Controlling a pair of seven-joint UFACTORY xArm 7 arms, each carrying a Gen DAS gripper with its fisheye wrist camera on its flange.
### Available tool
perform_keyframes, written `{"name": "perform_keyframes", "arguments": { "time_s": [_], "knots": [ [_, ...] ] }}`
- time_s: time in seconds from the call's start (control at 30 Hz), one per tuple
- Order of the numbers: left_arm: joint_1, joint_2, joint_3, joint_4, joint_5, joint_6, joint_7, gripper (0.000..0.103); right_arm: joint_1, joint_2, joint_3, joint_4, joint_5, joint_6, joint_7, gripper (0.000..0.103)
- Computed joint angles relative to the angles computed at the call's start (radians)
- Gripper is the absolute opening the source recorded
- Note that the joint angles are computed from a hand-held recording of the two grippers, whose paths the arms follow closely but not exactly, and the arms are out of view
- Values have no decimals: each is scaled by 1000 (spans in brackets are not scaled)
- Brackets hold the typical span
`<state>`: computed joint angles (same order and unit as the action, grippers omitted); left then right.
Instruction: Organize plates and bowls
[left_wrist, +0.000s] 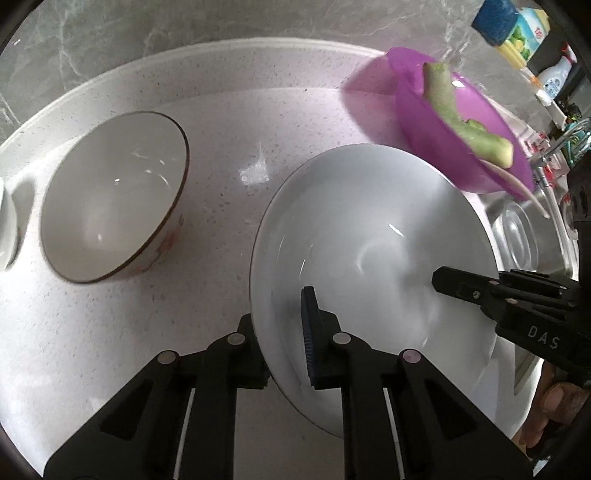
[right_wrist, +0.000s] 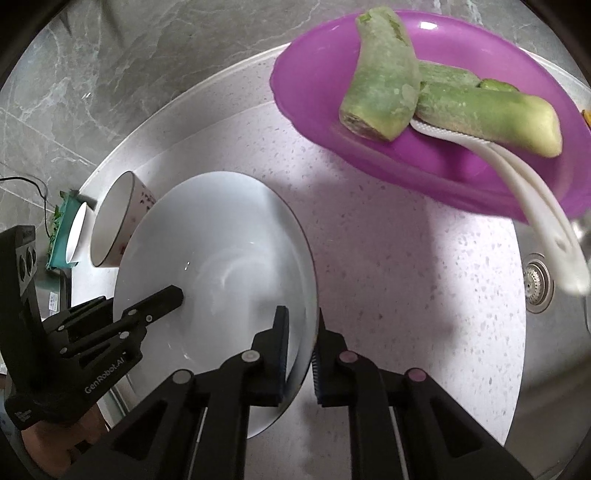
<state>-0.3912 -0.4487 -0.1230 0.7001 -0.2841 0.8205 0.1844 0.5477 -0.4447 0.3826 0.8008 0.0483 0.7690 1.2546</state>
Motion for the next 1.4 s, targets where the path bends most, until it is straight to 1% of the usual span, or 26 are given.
{"name": "perform_keyframes", "arguments": {
  "time_s": [0.1, 0.23, 0.3, 0.37, 0.5, 0.63, 0.7, 0.8, 1.07, 1.2, 1.27, 1.33, 1.37, 1.4],
  "knots": [
    [-10, -72, 3, -24, -10, 26, 0, 12, 8, -31, 18, 18, -9, 40, 17, 13],
    [-30, -222, 14, -84, -21, 104, 5, 12, 29, -92, 48, 31, -6, 105, 47, 13],
    [-43, -303, 19, -122, -30, 157, 2, 12, 44, -122, 66, 31, 5, 136, 65, 13],
    [-52, -373, 19, -159, -35, 203, -2, 12, 53, -126, 84, 39, 15, 149, 83, 13],
    [-62, -498, 26, -227, -46, 301, -15, 12, 89, -143, 110, 25, 54, 158, 122, 13],
    [-64, -587, 22, -274, -44, 377, -23, 12, 117, -114, 145, 25, 78, 144, 172, 13],
    [-68, -620, 15, -295, -46, 400, -26, 12, 133, -107, 148, 17, 86, 133, 192, 13],
    [-76, -637, 2, -309, -52, 410, -32, 13, 154, -116, 143, 1, 90, 131, 208, 13],
    [-114, -660, -27, -375, -73, 363, -47, 13, 179, -120, 145, -32, 84, 113, 238, 13],
    [-135, -660, -42, -383, -68, 336, -63, 13, 187, -127, 144, -48, 78, 99, 244, 13],
    [-140, -679, -39, -390, -58, 343, -71, 13, 194, -132, 140, -58, 80, 91, 241, 13],
    [-146, -670, -46, -388, -60, 334, -87, 13, 200, -137, 137, -68, 84, 74, 239, 16],
    [-146, -667, -43, -385, -57, 337, -93, 15, 202, -138, 135, -71, 86, 70, 238, 16],
    [-139, -661, -32, -375, -46, 348, -92, 23, 203, -142, 135, -74, 87, 67, 239, 16]
  ]
}}
